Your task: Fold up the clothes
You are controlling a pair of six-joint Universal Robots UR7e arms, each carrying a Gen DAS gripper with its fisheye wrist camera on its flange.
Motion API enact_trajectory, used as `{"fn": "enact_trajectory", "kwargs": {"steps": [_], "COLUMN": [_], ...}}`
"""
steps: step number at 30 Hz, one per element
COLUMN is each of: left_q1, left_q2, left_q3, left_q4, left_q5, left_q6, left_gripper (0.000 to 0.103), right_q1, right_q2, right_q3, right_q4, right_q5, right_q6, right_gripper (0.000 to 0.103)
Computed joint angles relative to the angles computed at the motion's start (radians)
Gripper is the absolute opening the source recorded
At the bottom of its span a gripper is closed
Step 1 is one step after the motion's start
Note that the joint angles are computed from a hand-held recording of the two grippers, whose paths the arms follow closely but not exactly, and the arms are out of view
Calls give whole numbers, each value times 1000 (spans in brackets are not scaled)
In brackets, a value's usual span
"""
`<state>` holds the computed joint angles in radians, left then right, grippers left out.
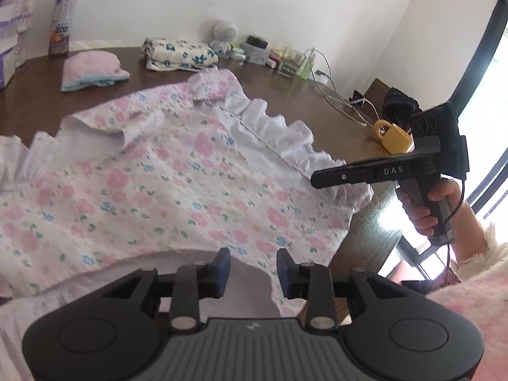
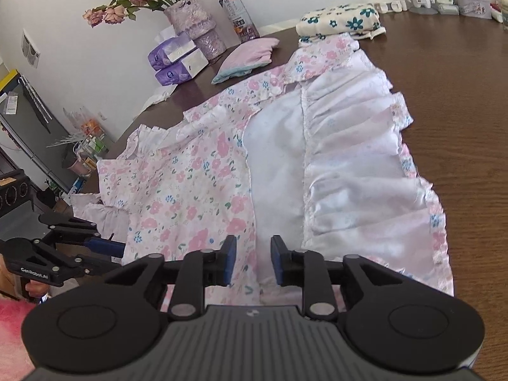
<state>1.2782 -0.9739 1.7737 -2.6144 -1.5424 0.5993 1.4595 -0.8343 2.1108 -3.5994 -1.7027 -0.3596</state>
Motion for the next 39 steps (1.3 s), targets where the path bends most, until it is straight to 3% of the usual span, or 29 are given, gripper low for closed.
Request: {"fn": "enact_trajectory", "kwargs": {"steps": [3,6,14,18,23,25,26,27,30,35,39], "left_q1": [-9,-16,-7,16,28,33,34,34,29,26,33], "left_q2": [24,92,340,407,451,462,466,470,478,511,526], "left_q3": [-45,-149,-527,-641,-703,-716,-720,-720,-719,-763,-788], "left_q4": [-83,-105,92,157,153,143,137,119,64,24,33], "left_q5": [31,77,202,184,159,138,127,120,118,138,137], "left_q6": [-52,-128,-313,-375,-360,-334,-314,-289,-214,-176,-192], "left_gripper": [39,39,36,36,33,2,0,1,1,0,1], "right_q1": [17,40,97,99,76,68,66,63,55,42,43], "right_q2": [15,44,176,239,292,304,311,316,319,322,341], "right_q3": [-36,-110,-435,-588,-714,-737,-748,-756,-750,-726,-735], "right_q4": [-29,-22,116,247,362,379,383,385,349,264,215], "right_q5": [-19,-61,-177,-227,-197,-187,-185,-183,-165,-115,-129], "right_q6": [-10,-7,0,25,85,91,91,90,77,56,27], "right_gripper": [30,30,30,30,30,30,29,28,7,5,5]}}
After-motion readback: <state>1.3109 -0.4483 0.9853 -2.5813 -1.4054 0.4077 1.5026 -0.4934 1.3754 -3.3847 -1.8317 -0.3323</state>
